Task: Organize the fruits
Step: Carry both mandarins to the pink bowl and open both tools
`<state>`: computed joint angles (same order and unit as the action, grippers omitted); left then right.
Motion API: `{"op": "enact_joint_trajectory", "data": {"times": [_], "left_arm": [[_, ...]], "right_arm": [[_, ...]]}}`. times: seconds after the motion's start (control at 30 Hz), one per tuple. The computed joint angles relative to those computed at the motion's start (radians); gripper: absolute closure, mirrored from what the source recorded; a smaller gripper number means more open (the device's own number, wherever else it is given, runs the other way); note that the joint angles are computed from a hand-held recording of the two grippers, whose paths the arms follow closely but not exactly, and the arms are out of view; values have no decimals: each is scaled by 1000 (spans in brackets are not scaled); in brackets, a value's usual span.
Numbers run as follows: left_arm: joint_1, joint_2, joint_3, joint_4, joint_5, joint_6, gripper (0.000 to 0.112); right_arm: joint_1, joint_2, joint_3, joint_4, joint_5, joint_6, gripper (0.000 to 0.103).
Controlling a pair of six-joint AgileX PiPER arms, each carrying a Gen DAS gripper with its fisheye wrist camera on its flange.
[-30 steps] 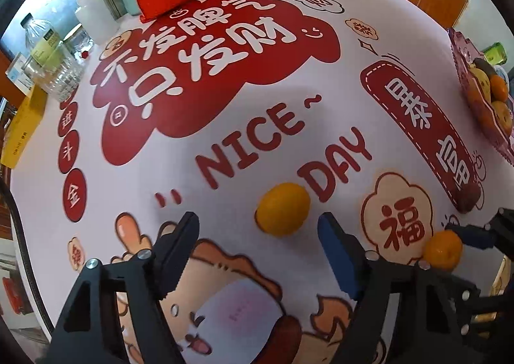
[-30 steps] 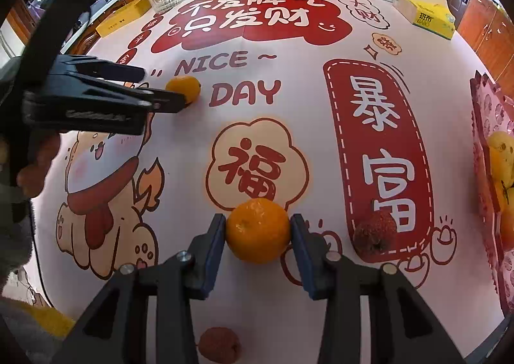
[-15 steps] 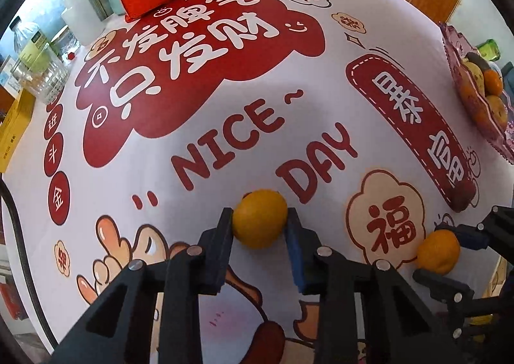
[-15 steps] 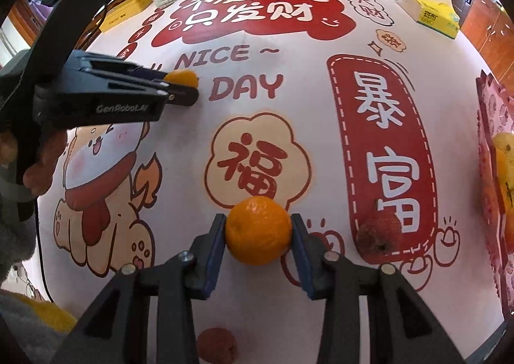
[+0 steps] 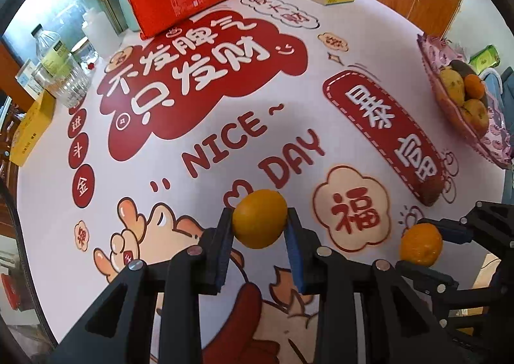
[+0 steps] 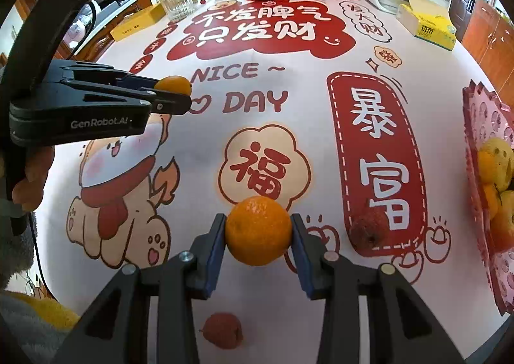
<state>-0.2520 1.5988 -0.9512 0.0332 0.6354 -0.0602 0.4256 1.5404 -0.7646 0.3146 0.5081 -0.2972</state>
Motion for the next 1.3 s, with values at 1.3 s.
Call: {"op": "enact_joint_trajectory", "data": {"times": [1.3], "left_arm": [[-649,555,-1154,248,548,-690,82]], "right_arm": [[-1009,139,-516,340,531,-889,64]]}}
